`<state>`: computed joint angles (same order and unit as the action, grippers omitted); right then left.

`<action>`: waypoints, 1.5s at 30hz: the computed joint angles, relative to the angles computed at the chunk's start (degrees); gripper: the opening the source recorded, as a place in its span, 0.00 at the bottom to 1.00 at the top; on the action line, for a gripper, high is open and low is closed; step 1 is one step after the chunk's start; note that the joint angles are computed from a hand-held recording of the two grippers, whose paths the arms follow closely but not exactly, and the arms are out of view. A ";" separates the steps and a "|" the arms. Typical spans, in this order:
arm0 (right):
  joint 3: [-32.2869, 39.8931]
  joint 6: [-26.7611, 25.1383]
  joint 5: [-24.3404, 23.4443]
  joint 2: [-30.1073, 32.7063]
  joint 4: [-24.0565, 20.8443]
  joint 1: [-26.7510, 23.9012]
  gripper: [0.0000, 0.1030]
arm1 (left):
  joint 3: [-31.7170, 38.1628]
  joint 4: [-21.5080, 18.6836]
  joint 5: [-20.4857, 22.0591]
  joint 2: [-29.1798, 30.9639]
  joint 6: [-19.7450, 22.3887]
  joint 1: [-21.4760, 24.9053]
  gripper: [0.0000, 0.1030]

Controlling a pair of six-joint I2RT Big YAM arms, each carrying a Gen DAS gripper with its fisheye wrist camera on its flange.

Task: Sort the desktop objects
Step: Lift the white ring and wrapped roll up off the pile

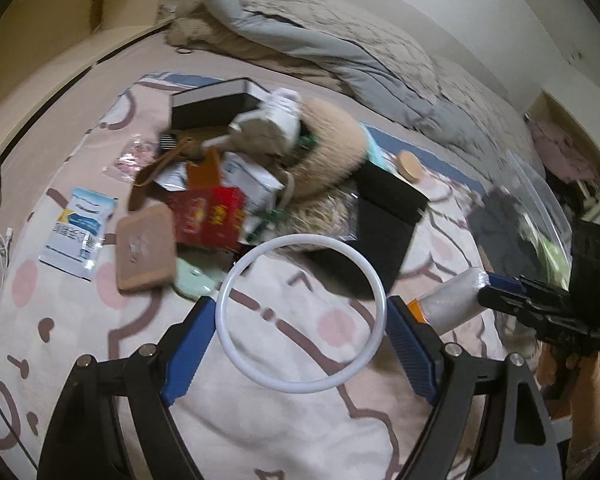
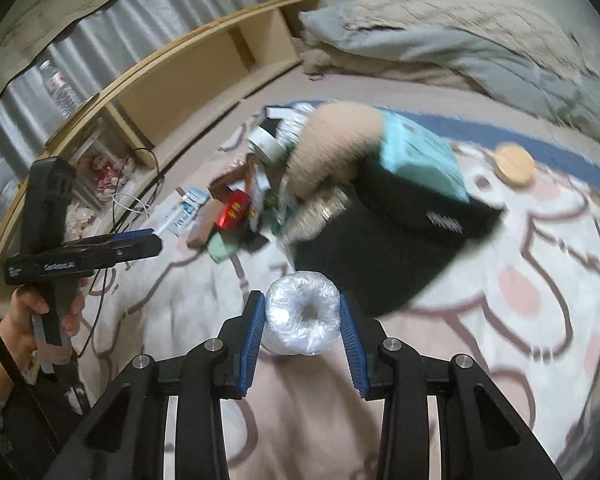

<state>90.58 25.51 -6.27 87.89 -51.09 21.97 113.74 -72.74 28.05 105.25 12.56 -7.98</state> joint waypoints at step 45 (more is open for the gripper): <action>-14.95 -3.36 13.05 -4.70 -2.38 2.86 1.00 | -20.01 6.66 -14.17 -4.78 15.43 -12.73 0.82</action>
<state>75.63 22.15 6.78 83.19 -53.47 24.82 93.73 -66.08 13.88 100.46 27.99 -20.71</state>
